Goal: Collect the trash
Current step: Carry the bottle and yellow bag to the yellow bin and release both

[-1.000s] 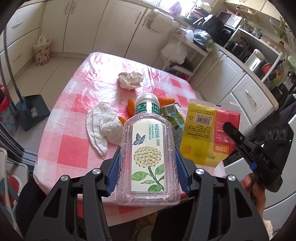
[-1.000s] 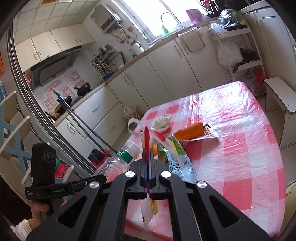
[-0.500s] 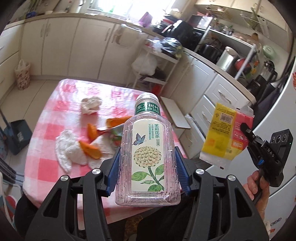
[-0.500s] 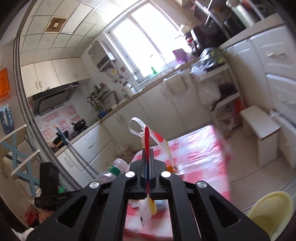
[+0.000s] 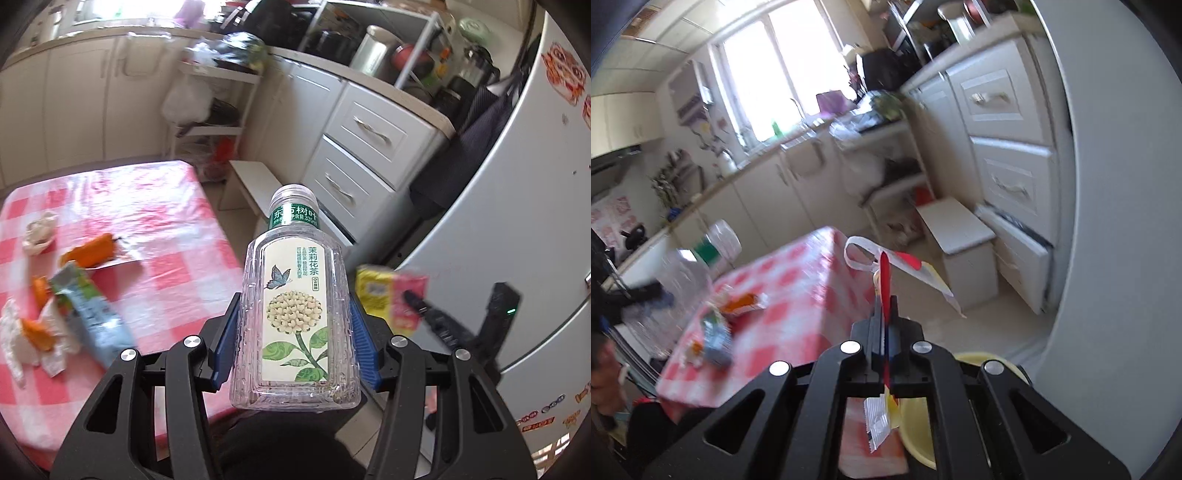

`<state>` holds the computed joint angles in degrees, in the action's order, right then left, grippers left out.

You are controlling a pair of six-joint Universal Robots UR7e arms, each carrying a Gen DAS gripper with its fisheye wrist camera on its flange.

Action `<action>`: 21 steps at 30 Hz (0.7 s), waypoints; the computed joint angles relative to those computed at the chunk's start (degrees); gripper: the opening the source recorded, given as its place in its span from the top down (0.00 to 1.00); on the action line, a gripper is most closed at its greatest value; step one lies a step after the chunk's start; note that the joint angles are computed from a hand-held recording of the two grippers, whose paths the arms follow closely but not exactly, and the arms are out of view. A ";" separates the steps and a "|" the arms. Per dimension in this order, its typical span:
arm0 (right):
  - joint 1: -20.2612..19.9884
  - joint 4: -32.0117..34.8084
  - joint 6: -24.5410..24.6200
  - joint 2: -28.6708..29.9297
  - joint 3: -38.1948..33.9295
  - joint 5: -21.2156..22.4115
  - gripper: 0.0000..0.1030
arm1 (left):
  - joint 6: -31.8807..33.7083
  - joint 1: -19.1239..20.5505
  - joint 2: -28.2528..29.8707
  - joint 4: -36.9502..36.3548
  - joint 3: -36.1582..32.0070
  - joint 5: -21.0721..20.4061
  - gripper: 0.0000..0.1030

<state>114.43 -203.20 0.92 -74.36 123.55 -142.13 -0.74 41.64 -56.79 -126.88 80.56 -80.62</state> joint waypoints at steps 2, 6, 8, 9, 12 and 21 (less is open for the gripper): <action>-3.36 0.93 2.98 -0.21 2.22 1.30 0.98 | -0.08 -0.66 1.91 0.56 -0.77 -0.94 0.50; -8.85 2.58 8.76 -0.67 6.02 4.19 0.98 | -0.55 -1.55 5.99 2.47 -2.64 -2.94 0.50; -11.18 3.96 11.32 -0.91 7.38 5.50 0.98 | -1.06 -1.84 7.77 3.26 -3.40 -3.70 0.50; -12.15 5.11 12.65 -1.32 7.88 6.11 0.97 | -1.45 -1.92 8.91 3.90 -3.93 -4.24 0.50; -15.12 8.60 16.36 -2.57 9.30 8.56 0.85 | -1.91 -2.28 11.13 4.76 -4.63 -4.14 0.50; -13.59 7.38 20.42 -5.49 13.59 6.74 0.53 | -3.52 -3.99 17.28 9.26 -7.60 -2.58 0.49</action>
